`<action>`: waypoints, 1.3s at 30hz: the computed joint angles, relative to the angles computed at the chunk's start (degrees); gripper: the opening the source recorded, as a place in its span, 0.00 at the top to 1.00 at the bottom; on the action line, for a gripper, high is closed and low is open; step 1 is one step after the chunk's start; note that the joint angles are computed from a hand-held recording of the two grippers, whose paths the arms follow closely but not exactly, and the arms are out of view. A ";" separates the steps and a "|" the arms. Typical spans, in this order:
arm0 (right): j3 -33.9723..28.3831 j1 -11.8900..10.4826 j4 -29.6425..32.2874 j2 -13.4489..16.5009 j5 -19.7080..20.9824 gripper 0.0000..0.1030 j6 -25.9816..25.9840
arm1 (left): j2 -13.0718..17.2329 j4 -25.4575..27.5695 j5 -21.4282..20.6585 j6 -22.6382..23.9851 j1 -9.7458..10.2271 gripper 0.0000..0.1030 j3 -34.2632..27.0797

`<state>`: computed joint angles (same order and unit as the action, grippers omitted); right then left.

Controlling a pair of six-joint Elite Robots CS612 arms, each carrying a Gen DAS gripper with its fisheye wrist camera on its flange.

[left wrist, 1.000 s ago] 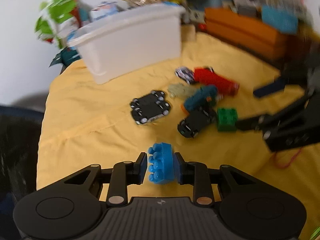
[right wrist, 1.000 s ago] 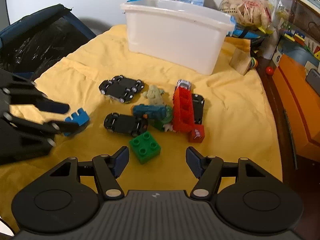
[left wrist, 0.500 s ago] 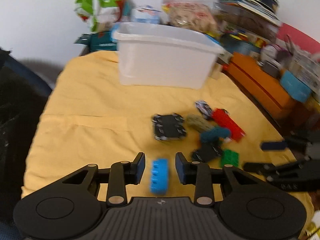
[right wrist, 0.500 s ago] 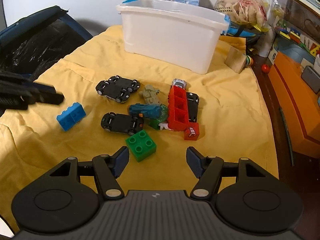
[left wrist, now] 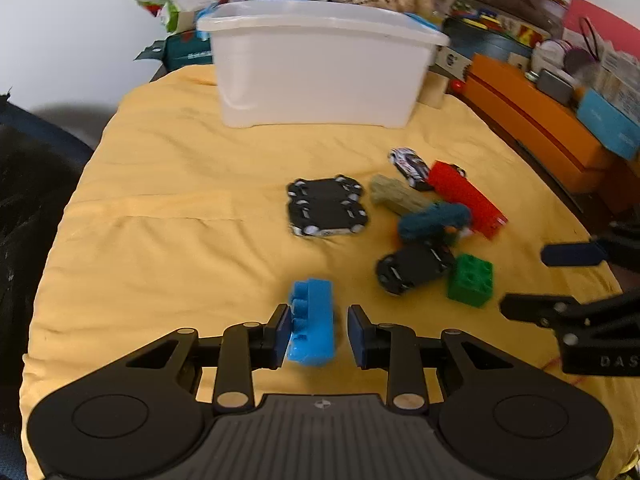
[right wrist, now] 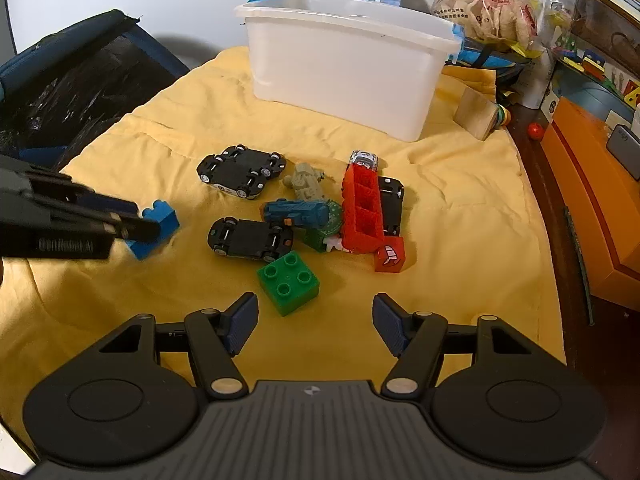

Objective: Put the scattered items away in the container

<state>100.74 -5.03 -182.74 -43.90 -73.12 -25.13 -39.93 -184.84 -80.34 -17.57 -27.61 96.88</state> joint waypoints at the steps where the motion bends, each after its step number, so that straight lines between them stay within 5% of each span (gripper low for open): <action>1: -0.03 0.00 -0.04 0.04 0.07 0.35 0.02 | -0.04 -0.49 -0.14 -0.03 -0.05 0.67 0.22; 7: 0.04 -0.08 -0.16 0.14 0.26 0.35 0.35 | -1.14 -5.28 -2.29 -4.79 0.86 0.67 2.58; 16: -0.02 0.06 -0.50 0.19 0.18 0.35 -0.16 | -0.83 -1.34 6.42 -15.18 2.01 0.67 2.25; 22: -0.15 0.31 -0.07 0.15 1.43 0.35 -1.27 | -0.30 5.06 4.65 -7.07 1.78 0.67 0.16; 25: -0.05 0.66 -0.55 0.13 1.54 0.35 -1.85 | -0.14 4.62 1.69 -6.13 1.66 0.67 -0.04; 39: 0.31 0.37 -0.73 0.03 0.84 0.35 0.43 | 0.42 2.24 1.02 -1.42 -0.55 0.67 -1.96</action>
<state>101.05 -4.66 -183.47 -43.86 -72.29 -24.70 -39.50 -182.61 -79.32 -18.99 -28.16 94.92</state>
